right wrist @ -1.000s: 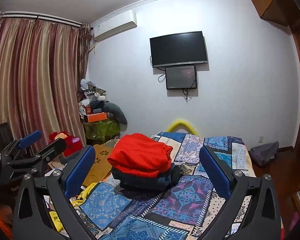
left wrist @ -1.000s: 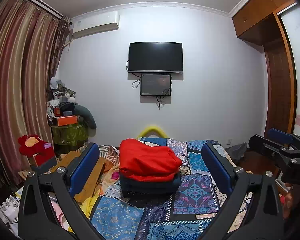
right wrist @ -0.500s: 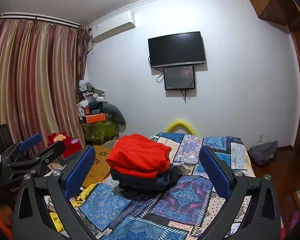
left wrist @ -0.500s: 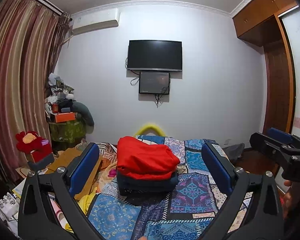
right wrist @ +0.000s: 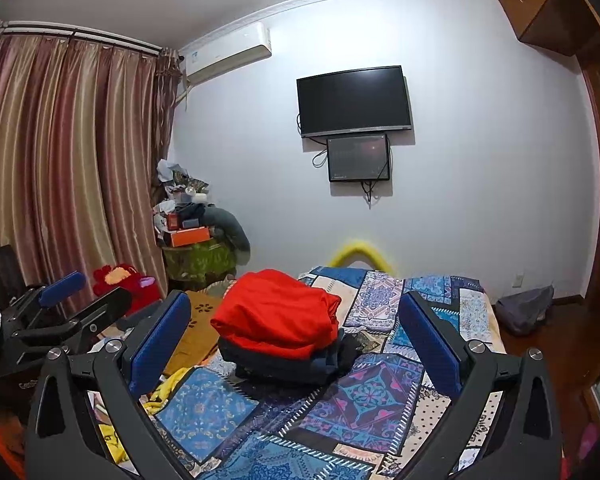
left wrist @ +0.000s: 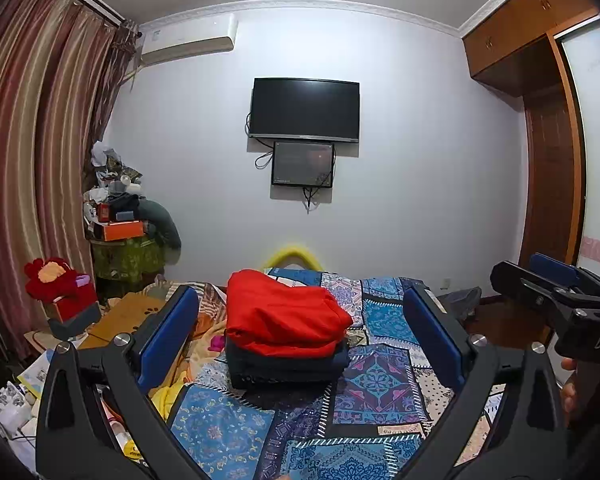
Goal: Fold large clothes
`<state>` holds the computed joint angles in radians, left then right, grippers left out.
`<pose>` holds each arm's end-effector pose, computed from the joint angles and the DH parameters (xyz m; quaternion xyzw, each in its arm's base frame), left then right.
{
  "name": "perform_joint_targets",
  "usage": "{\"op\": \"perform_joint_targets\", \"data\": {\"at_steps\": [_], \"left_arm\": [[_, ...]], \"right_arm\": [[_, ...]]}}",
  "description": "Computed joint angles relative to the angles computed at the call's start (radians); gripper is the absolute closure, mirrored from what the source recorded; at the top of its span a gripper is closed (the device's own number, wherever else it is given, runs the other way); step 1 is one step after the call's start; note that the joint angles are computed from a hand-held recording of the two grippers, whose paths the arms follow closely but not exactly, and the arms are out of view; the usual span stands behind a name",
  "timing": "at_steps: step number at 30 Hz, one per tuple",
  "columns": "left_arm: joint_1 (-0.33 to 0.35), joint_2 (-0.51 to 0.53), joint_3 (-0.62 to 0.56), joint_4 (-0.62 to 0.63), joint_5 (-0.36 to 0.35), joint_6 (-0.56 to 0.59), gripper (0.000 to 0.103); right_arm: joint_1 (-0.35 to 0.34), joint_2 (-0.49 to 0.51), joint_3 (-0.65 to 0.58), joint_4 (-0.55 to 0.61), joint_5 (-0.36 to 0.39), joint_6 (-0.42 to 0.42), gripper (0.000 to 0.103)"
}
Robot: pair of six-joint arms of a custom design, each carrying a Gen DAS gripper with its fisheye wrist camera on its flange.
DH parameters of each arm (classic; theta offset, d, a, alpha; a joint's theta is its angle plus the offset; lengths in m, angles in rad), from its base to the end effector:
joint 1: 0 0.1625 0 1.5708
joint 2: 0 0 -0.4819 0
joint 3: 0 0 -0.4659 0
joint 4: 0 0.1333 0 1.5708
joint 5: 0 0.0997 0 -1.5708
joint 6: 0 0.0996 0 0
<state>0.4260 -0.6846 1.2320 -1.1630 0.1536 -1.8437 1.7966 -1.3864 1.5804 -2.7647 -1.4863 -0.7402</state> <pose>-0.6702 -0.5586 0.1522 0.1300 0.6625 -0.6495 0.3498 0.2910 -0.6338 0.5767 0.4252 -0.7671 0.4726 0.0860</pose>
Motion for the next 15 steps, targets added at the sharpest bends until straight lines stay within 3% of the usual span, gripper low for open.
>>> {"op": "perform_joint_targets", "data": {"at_steps": [9, 15], "left_arm": [[0.002, 0.003, -0.001, 0.001, -0.011, -0.006, 0.0], [0.003, -0.008, 0.025, -0.078, -0.018, 0.043, 0.0]], "right_arm": [[0.001, 0.004, -0.004, 0.008, -0.003, 0.0, 0.0], [0.001, 0.006, -0.006, 0.014, -0.007, -0.001, 0.0]]}}
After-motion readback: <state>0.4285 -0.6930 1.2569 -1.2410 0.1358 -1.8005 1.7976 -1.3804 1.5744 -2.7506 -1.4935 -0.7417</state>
